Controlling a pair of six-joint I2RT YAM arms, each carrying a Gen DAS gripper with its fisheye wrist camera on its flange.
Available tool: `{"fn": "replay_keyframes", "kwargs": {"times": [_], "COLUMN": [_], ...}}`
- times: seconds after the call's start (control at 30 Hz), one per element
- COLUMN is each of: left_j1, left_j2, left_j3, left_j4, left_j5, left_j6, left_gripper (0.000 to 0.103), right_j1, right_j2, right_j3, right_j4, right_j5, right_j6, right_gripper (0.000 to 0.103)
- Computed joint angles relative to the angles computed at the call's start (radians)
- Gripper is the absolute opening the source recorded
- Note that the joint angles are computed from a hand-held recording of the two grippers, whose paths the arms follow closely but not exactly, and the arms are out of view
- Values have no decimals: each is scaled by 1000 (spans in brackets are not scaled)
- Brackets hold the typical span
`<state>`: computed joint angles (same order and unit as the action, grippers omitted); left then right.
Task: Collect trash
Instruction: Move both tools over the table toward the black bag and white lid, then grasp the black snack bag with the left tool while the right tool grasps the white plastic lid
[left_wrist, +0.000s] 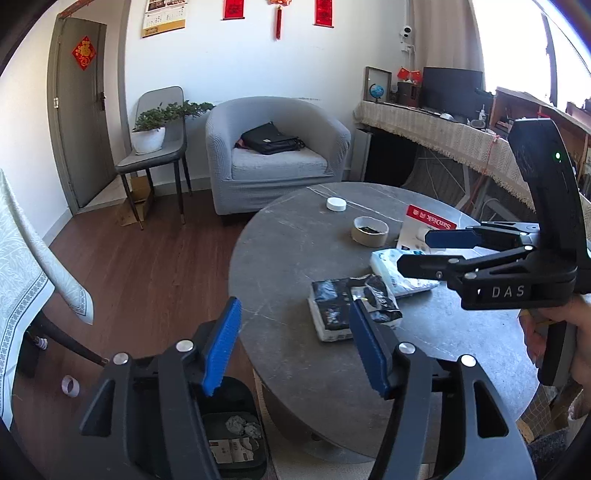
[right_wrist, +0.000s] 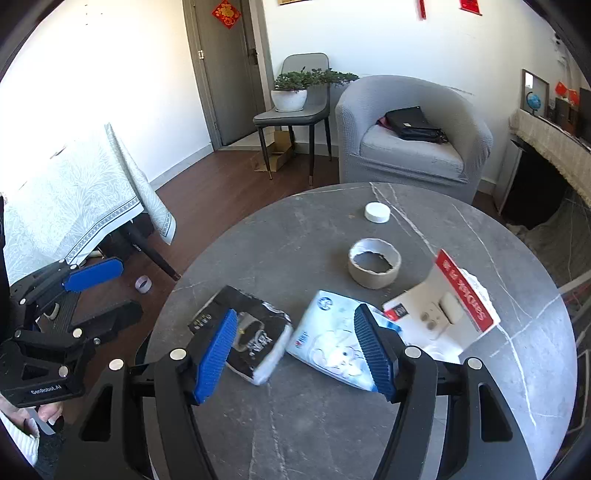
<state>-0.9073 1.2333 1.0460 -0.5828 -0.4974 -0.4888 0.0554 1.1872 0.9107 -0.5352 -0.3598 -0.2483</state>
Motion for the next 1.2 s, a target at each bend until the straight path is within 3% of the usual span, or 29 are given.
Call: {"fn": "replay_keyframes", "kwargs": {"times": [0.2, 0.63, 0.83, 1.2], "left_j1": [-14, -64, -49, -41], "left_j2": [105, 287, 318, 354], "left_j3": [31, 129, 147, 176], "left_j4": [42, 45, 34, 49], "left_j5": [77, -11, -3, 13], "left_j6": [-20, -40, -65, -75], "left_gripper": [75, 80, 80, 79], "right_j1": [-142, -432, -470, -413], "right_j2": [-35, -2, 25, 27], "right_j3": [-18, -18, -9, -42], "right_j4": [-34, -102, -112, -93], "right_j5": [-62, -202, -217, -135], "right_j6": [-63, -241, -265, -342], "right_gripper": [69, 79, 79, 80]}}
